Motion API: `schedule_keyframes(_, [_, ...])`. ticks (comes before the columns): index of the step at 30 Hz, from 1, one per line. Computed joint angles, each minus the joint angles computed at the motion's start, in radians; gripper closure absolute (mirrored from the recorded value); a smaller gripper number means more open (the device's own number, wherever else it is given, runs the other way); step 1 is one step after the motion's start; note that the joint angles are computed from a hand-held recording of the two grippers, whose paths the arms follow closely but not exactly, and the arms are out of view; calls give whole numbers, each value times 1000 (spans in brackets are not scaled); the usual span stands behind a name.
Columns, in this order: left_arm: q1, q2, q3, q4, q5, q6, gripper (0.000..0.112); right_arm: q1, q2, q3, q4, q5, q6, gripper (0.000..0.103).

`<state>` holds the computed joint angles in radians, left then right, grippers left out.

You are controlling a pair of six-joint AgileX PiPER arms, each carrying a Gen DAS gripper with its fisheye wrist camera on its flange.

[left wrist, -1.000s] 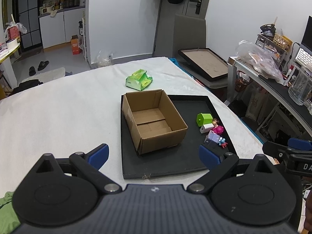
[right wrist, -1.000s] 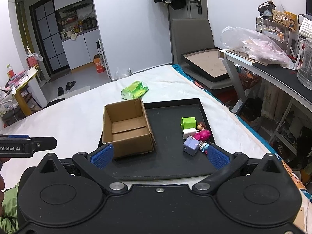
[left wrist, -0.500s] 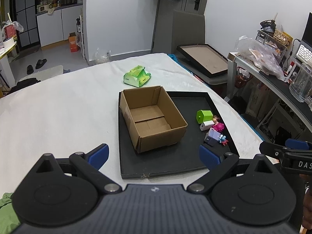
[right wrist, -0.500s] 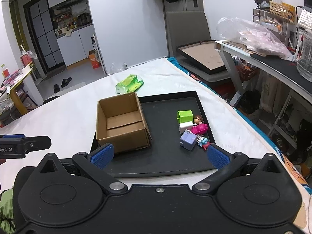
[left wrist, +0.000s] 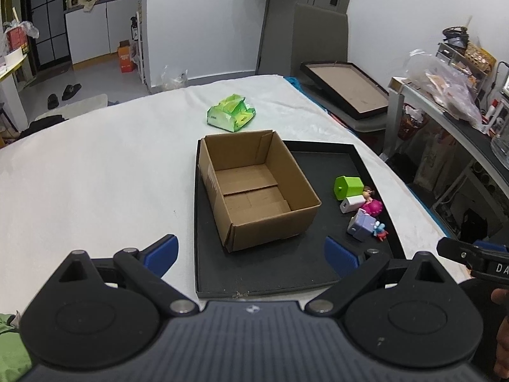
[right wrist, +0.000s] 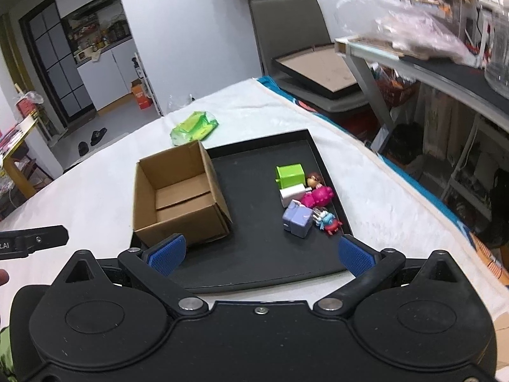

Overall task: Organize rigid objects
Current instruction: 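Reach the right gripper to the lavender cube and grasp it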

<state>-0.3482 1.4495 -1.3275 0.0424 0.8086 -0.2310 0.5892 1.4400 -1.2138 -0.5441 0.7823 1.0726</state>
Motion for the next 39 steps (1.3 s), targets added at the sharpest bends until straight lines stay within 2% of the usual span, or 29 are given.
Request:
schedule_keyframes(5, [14,74,-32,1,-10,-20,16,-93,36,15,82,-81,-52,0])
schedule_keyframes(10, [28,152,-79,2,-25,-34,17,-195,108,4,219,-167,-155,11])
schedule_keyframes(15, [41,243,-143,-6,-29,-37,19,-264,201,-36,327,-211,-199,16])
schedule_keyframes(19, [40,308,-187,13,-39,-62,21,-284,282,-87,340,-218,-188,18])
schedule_keyframes(26, [39,437,-283,34,-9,-106,36,-310,409,-184,364,-213,-181,18])
schedule_keyframes(29, [38,480,-319,41,3,-123,38,-315,451,-210,365,-216,-165,18])
schedule_keyframes(39, [42,618,-432,56,37,-164,44,-294,582,-310,217,-202,-4,19])
